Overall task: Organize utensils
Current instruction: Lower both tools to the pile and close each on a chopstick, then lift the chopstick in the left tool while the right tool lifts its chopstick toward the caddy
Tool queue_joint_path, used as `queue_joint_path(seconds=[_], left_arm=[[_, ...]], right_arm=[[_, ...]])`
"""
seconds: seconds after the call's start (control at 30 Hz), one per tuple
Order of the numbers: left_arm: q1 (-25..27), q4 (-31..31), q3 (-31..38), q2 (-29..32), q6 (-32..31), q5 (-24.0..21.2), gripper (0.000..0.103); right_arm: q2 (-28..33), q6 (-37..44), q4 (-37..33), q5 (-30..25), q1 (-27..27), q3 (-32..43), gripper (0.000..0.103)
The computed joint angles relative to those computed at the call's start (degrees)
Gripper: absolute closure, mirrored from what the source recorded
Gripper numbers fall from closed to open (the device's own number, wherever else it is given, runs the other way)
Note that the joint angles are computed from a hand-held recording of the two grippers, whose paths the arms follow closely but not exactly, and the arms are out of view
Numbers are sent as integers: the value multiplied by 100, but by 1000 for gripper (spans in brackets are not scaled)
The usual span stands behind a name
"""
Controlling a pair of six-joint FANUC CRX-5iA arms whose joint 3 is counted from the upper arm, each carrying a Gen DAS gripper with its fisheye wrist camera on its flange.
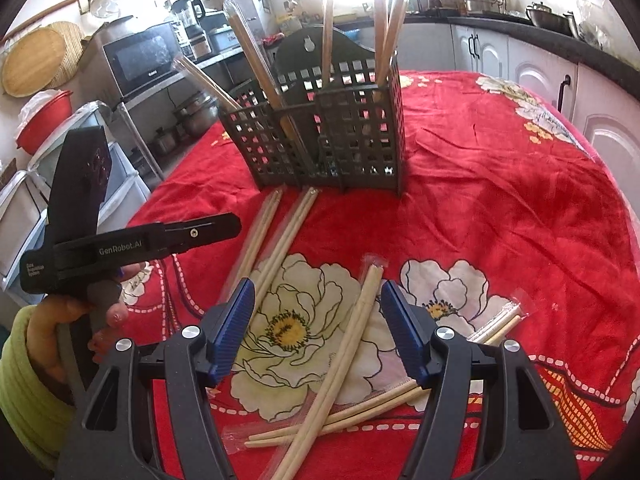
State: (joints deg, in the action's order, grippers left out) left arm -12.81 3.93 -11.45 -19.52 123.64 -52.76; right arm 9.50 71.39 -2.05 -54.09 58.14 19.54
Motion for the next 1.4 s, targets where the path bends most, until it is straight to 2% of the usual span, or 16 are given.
queue_joint_path(seconds=[0.3,0.53,0.73,0.93,1.0,1.07,1.13,1.2,1.27,1.33,1.4], left_arm=[[274,620,-79,262,-402,42,46],[567,1033,-136,459,-681,185,53],[625,756,43,630,-432,193,63],[494,319,287,757,-146,107,64],[424,133,385,813,32,82,67],[360,-78,489,871,208,34,74],[347,-243,536,878,331,-18,80],[352,-318,559,888,407,-49,83],[360,-353,570,890,411,-75,85],[355,-416,598,892,417,-128,88],[343,-455,605,885,416,-154,90]], right_arm=[[255,-9,-147,-296,-75,277,40],[496,4,-211,-526,-146,575,40],[777,15,-228,-865,-195,916,40],[1058,148,-153,-1124,-155,1222,39],[1128,245,-113,-1187,-131,1304,39],[1184,311,-71,-1230,-103,1367,41],[1216,300,237,-1184,5,1303,51],[1203,287,430,-1078,76,1199,56],[1204,228,487,-1022,94,1166,65],[1185,203,461,-960,73,1140,81],[1171,258,244,-958,9,1178,88]])
